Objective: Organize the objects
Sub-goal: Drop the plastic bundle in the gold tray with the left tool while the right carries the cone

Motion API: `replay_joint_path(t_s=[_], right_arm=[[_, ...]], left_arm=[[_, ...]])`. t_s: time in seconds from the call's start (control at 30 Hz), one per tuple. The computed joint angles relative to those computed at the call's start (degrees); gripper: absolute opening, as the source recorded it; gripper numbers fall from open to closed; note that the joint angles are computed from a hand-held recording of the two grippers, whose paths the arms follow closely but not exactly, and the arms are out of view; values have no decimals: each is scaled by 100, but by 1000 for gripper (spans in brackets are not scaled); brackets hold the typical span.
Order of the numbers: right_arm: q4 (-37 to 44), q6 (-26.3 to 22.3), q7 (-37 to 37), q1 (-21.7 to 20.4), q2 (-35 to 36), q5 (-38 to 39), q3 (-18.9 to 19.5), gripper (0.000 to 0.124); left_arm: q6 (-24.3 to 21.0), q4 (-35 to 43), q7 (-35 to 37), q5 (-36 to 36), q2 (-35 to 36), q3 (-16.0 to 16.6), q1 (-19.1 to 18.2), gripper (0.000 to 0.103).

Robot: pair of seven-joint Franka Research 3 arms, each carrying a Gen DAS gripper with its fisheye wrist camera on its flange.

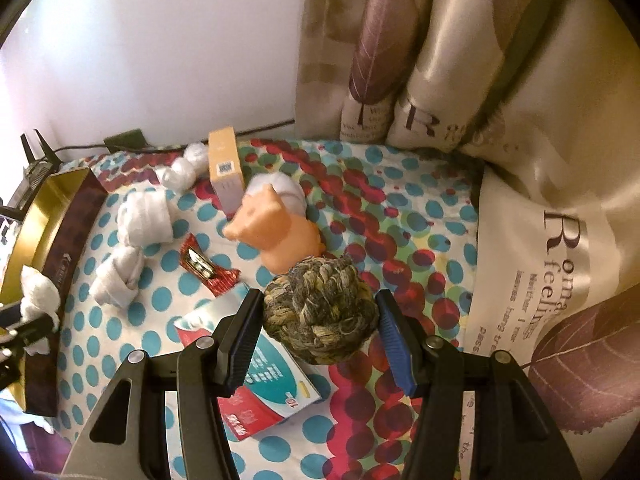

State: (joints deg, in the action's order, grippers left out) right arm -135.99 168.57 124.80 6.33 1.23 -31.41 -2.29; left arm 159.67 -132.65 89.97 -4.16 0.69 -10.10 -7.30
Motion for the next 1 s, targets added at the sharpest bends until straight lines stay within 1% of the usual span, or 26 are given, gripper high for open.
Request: replay_joint_path(t_s=[0.03,0.2,0.27,0.47,0.53,0.6,0.73,0.83,1.0], right_arm=[[12,7,-5,10,-15,4,10,54],[107,92,-160,69,-65,126,112,54],[162,136,-354,131,-62,291,179,54],[354,218,-970,423,16,833,354,54],[416,224,-1129,546,44,979,398,54],[488,202,-1481,663,91,1327,469,54],[620,156,-1790,893,192,1603,514,54],[707,101,-1974,1056,251,1752,538,54],[865,38,-2064,1286,357,1811,521,54]], left_arm=[[36,-32,-248,204,-63,47,37,34],[89,-181,-696,423,-212,193,194,34],[78,-235,-958,628,-221,253,287,34],[110,-486,-1322,911,-284,370,505,35],[113,-508,-1345,914,-264,395,550,35],[131,-516,-1354,902,-227,411,588,36],[171,-537,-1269,828,-165,420,642,38],[165,-520,-1178,779,-108,413,667,39],[169,-528,-1041,641,-68,410,709,39]])
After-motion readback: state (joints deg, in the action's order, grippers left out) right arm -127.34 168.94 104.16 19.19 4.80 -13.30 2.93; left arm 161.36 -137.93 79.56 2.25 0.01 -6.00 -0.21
